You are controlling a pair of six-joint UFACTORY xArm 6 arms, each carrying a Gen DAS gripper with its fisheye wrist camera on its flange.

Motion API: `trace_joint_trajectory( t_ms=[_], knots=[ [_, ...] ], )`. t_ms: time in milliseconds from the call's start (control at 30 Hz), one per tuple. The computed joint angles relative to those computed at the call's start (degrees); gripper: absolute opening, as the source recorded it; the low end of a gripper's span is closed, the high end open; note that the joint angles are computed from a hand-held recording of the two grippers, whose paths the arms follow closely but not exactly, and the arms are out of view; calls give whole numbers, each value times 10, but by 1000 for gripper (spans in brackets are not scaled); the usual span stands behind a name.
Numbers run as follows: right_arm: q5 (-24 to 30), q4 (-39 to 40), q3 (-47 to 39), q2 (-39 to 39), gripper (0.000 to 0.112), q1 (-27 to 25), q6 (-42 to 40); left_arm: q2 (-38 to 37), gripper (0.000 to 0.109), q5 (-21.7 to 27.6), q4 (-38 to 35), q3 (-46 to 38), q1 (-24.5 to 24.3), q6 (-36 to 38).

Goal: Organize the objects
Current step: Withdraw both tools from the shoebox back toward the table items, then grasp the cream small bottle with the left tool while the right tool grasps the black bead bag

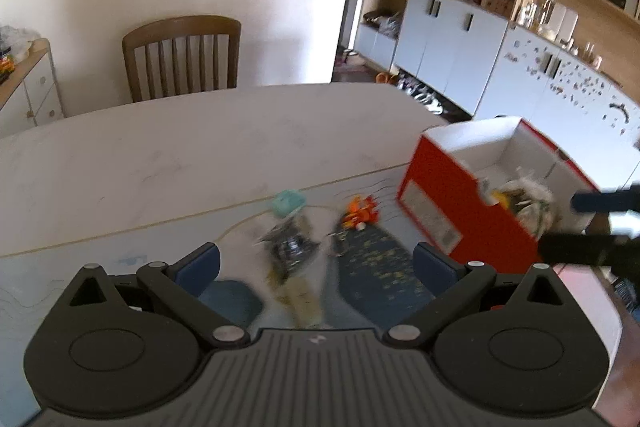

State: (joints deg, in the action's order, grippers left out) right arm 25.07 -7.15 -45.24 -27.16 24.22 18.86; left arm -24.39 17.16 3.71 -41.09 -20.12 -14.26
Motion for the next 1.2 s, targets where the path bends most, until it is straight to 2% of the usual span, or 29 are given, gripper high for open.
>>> trace_joint_trajectory(
  t_ms=[233,467,567,700,800,1033,1133,1200],
  knots=[
    [-4,-17,-62,79,102,4,20,35,103,-43,-26,12,17,48],
    [6,5,-121,155,101,10,14,79,103,-72,-3,10,29,61],
    [12,-5,-145,185,100,11,20,93,103,-99,39,17,41,43],
    [29,33,-177,221,99,9,9,107,103,-125,116,25,58,10],
    [43,61,-202,250,97,10,8,121,103,-131,114,22,61,20],
    [68,8,-238,299,94,19,60,157,103,-129,30,0,44,79],
    [70,0,-243,311,91,20,63,155,103,-121,36,3,37,55],
    [73,1,-248,319,89,19,61,155,103,-117,92,5,36,1]
  ],
)
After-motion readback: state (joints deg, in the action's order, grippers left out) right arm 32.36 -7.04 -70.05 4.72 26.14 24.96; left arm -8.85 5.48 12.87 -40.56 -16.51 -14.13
